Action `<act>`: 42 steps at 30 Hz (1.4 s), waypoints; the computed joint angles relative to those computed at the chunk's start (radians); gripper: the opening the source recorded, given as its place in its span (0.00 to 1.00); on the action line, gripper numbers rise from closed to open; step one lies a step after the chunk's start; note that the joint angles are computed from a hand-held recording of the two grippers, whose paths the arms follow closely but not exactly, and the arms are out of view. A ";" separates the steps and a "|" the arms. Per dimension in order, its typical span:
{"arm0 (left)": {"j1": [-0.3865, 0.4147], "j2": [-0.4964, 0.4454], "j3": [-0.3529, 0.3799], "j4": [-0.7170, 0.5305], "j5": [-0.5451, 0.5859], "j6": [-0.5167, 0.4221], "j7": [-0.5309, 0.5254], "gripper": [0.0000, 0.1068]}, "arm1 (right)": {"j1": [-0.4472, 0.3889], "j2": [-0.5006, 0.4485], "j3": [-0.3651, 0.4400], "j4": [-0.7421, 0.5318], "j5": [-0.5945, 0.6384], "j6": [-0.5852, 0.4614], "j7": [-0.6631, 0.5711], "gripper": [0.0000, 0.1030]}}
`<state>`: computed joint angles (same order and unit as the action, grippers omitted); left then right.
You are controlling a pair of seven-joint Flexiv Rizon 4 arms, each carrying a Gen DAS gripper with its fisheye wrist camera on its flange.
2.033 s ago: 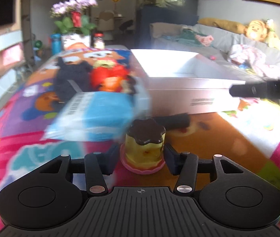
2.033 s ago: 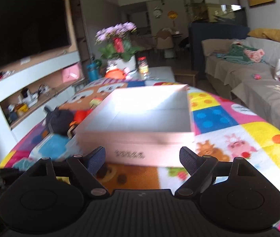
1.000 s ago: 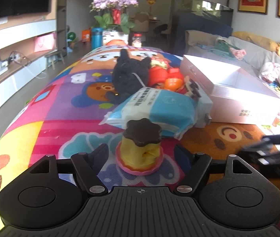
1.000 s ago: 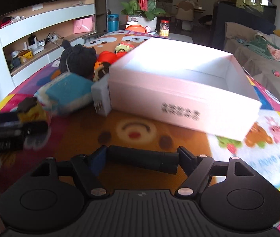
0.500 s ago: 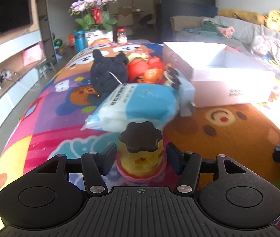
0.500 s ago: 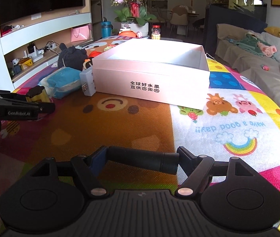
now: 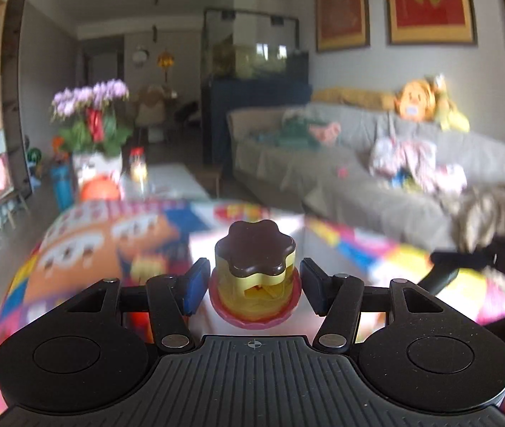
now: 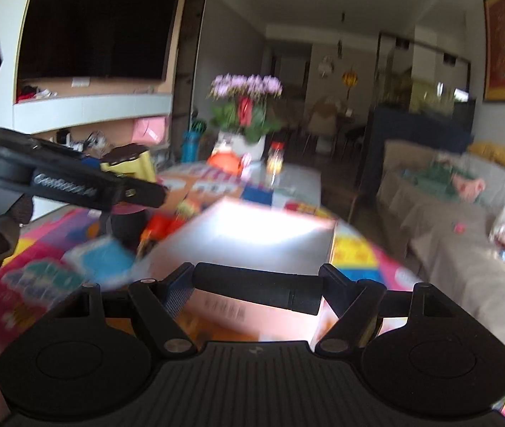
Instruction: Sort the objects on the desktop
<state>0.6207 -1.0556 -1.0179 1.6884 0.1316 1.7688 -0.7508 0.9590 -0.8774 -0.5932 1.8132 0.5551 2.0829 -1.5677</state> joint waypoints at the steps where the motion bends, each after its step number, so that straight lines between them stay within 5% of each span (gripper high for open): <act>1: -0.024 -0.010 -0.012 -0.053 -0.022 -0.040 0.000 0.57 | -0.005 -0.026 -0.023 -0.049 0.003 -0.015 0.006 0.74; 3: -0.057 -0.040 -0.046 -0.135 -0.064 -0.105 0.032 0.61 | -0.001 -0.105 -0.098 -0.155 0.019 -0.052 0.024 0.76; 7: -0.092 -0.058 -0.040 -0.188 -0.098 -0.057 0.075 0.79 | 0.038 -0.222 -0.250 -0.265 0.038 -0.194 0.117 0.80; 10: -0.059 -0.052 -0.006 -0.148 -0.082 -0.034 0.084 0.85 | -0.001 -0.178 -0.160 -0.232 -0.021 -0.125 0.130 0.85; 16: -0.056 0.008 0.197 -0.071 -0.105 -0.026 0.027 0.87 | -0.020 -0.128 -0.069 -0.135 -0.110 -0.085 0.168 0.88; 24: -0.002 0.010 0.259 0.016 -0.110 0.020 -0.067 0.90 | -0.024 -0.106 0.030 -0.033 -0.114 -0.054 0.236 0.95; 29: -0.040 0.017 0.324 0.019 -0.048 0.089 -0.110 0.94 | -0.053 -0.115 0.098 -0.025 -0.109 -0.020 0.264 0.97; 34: -0.065 -0.022 0.312 -0.044 -0.021 0.037 -0.115 0.94 | -0.056 -0.122 0.102 -0.030 -0.103 -0.031 0.276 1.00; 38: -0.152 -0.030 0.397 -0.111 -0.024 0.083 -0.099 0.96 | -0.049 -0.122 0.091 -0.029 -0.102 -0.047 0.295 1.00; 40: -0.216 -0.013 0.488 -0.127 -0.049 0.151 -0.135 0.96 | -0.031 -0.130 0.068 -0.033 -0.106 -0.063 0.300 0.97; 42: -0.285 0.001 0.593 -0.135 -0.099 0.229 -0.197 0.96 | -0.028 -0.130 0.060 -0.046 -0.145 -0.084 0.295 0.73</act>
